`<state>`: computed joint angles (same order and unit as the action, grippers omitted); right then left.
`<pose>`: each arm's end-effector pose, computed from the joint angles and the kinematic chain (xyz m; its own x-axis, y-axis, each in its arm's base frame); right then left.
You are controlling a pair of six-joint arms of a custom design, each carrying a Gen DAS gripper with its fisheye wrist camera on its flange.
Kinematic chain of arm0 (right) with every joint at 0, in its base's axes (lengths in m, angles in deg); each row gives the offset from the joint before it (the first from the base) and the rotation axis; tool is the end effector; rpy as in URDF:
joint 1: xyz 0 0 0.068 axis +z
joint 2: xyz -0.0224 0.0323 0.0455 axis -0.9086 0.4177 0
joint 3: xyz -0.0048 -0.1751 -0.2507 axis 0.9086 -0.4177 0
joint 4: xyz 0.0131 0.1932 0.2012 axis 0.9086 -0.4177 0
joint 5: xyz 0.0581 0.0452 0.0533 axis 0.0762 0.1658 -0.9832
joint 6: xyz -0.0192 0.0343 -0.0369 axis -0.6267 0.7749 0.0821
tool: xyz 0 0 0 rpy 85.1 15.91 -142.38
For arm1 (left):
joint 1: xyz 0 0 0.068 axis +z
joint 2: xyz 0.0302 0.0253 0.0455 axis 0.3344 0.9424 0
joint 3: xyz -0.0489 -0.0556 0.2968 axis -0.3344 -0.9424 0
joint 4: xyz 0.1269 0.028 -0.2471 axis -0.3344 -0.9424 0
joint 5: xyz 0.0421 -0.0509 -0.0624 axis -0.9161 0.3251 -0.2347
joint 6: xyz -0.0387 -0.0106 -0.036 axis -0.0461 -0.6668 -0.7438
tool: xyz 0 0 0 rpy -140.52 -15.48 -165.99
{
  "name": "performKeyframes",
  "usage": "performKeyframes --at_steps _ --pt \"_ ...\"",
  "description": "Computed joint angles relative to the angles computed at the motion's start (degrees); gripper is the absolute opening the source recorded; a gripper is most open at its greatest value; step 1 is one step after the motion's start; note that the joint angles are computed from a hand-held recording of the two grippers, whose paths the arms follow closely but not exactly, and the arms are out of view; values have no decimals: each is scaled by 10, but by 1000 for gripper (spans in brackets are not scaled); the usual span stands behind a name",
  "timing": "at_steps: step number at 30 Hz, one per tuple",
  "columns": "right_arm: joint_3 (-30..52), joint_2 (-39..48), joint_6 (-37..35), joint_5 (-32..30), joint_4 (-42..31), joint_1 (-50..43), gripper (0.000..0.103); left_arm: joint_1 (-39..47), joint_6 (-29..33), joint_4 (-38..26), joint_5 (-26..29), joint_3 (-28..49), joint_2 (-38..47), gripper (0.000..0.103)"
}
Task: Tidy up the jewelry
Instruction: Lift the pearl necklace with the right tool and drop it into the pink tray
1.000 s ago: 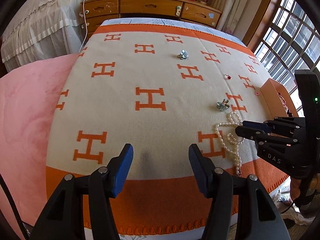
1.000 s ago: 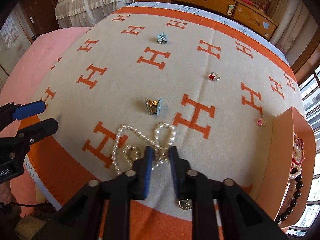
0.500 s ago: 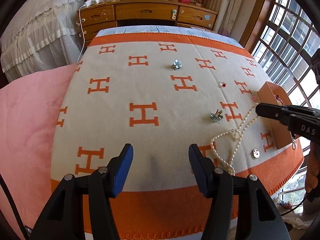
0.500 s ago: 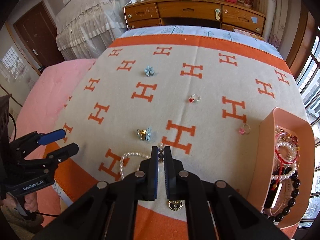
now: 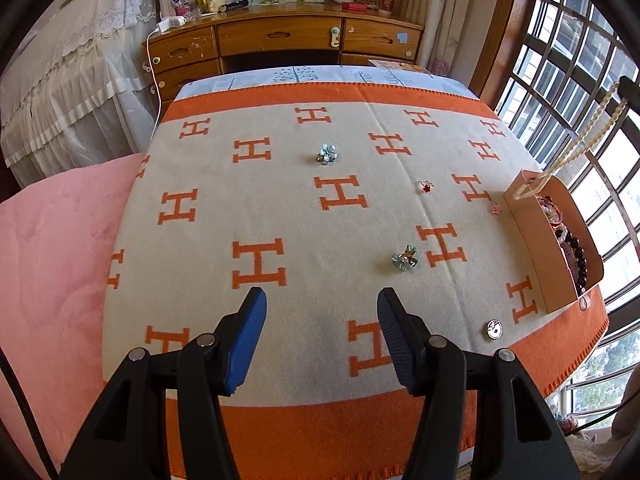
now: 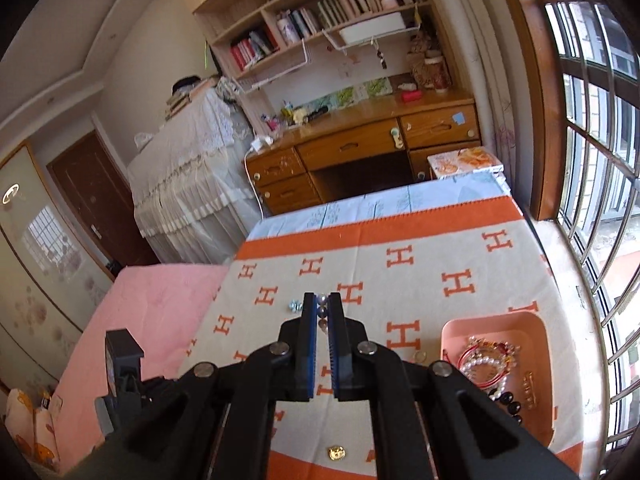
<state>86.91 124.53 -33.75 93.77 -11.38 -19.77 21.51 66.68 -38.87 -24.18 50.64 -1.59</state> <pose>0.1900 0.1678 0.3721 -0.5387 0.3892 -0.7472 0.1146 0.9125 0.3926 0.2963 0.0006 0.2487 -0.7877 0.3423 -0.5121 0.4261 0.9032 -0.0516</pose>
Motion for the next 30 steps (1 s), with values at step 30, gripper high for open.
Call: performKeyframes --at_steps 30 --pt "-139 -237 46 29 -87 -86 5 -133 -72 6 -87 -5 -17 65"
